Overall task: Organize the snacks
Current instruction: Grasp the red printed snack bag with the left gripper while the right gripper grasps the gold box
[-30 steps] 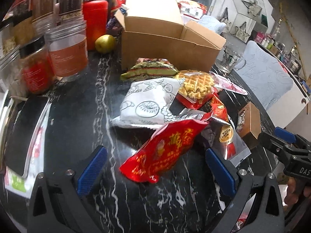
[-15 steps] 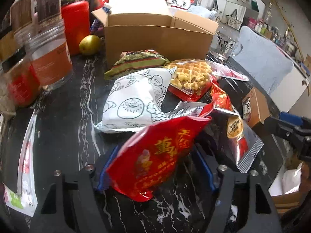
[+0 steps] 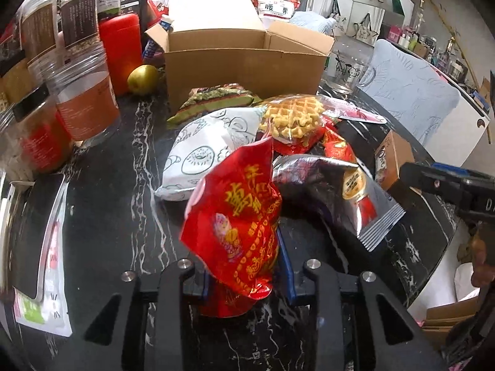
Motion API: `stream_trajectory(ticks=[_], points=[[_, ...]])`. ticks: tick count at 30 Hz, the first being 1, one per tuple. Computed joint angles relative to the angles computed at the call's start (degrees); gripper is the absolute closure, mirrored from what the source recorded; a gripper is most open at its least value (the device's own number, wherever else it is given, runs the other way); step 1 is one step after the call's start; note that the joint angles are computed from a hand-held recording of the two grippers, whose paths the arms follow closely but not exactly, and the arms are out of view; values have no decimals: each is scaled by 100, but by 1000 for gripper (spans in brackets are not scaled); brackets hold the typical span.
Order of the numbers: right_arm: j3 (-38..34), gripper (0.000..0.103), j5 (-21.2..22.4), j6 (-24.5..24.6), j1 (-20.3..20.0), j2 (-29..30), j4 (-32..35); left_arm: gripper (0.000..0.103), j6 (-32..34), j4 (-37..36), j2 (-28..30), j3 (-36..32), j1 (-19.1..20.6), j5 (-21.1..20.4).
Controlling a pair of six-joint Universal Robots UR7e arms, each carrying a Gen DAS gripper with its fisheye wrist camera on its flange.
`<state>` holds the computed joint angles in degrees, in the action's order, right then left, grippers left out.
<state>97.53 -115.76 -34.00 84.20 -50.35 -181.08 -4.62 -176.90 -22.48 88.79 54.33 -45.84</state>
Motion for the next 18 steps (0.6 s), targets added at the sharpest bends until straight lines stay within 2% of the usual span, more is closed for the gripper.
stream_trajectory(ticks=[6,10,11,12,14,16,18], points=[[-145,0,48,-39,25,127,7,68,-89,-98,110,-103,30,104],[-237,0,21,-68,29,205,20,64,151,-131,293,-309,2,372],[-262,0,2,-74,28,224,28,60,197,-111,334,-363,-6,445],[-288,0,-26,-84,29,250,19,51,249,-115,374,-417,-7,485],[-360,0,-95,-71,28,307,53,43,205,-112,389,-479,33,394],[-431,0,-134,-14,20,346,130,43,321,-249,436,-519,49,403],[-523,0,-181,73,17,393,223,60,419,-315,446,-536,53,399]])
